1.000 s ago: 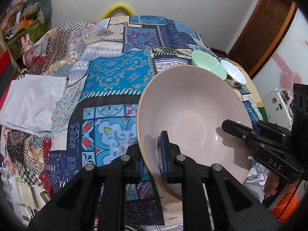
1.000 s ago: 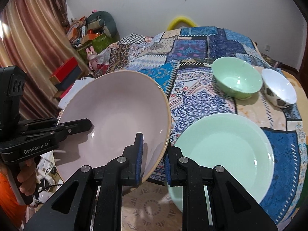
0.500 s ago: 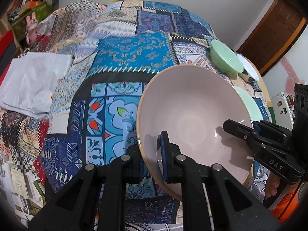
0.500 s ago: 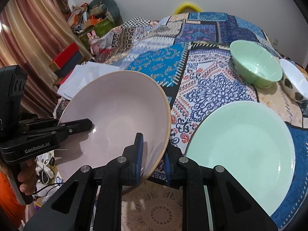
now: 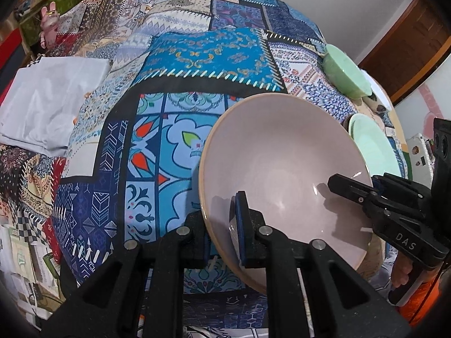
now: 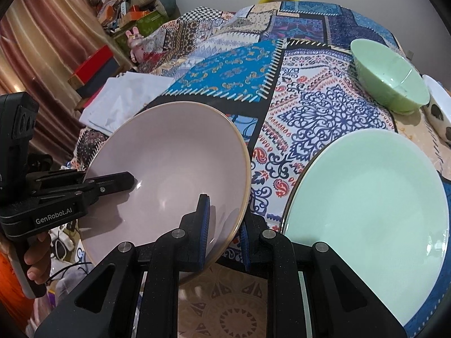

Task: Organize plates and bowls
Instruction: 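Lower the pale pink bowl onto the bed and open the left gripper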

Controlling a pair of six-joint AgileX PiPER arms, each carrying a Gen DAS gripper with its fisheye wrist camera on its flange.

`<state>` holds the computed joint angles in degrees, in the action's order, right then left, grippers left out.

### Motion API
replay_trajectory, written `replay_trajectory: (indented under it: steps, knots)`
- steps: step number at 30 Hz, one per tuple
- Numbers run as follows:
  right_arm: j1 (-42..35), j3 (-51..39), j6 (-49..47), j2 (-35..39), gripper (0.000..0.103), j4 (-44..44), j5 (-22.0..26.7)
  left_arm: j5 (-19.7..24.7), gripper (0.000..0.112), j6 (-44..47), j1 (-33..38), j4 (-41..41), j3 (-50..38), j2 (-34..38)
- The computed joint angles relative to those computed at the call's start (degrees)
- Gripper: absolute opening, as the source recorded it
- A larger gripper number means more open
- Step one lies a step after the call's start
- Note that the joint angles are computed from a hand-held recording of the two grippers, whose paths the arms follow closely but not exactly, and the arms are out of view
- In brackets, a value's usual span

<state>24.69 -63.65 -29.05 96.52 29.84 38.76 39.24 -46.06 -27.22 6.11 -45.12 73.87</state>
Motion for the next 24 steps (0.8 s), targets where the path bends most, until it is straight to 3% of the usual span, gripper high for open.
replay_trajectory:
  steps: [9, 19, 22, 24]
  knots:
    - [-0.1, -0.1, -0.5, 0.8, 0.018, 0.1, 0.1, -0.5, 0.015, -2.8, -1.5, 2.8, 0.5, 0.7]
    - [-0.7, 0.1, -1.1, -0.5, 0.02, 0.0, 0.3, 2.5, 0.017, -5.2, -3.0, 5.0, -1.4, 1.9]
    - [-1.1, 0.2, -1.2, -1.4, 0.022, -0.1, 0.3, 4.3, 0.028, -6.5, -4.1, 6.5, -2.2, 1.4]
    - [-1.4, 0.6, -1.8, -2.4, 0.028, 0.5, 0.4, 5.8, 0.044, -8.5, -5.6, 8.7, -2.8, 0.6]
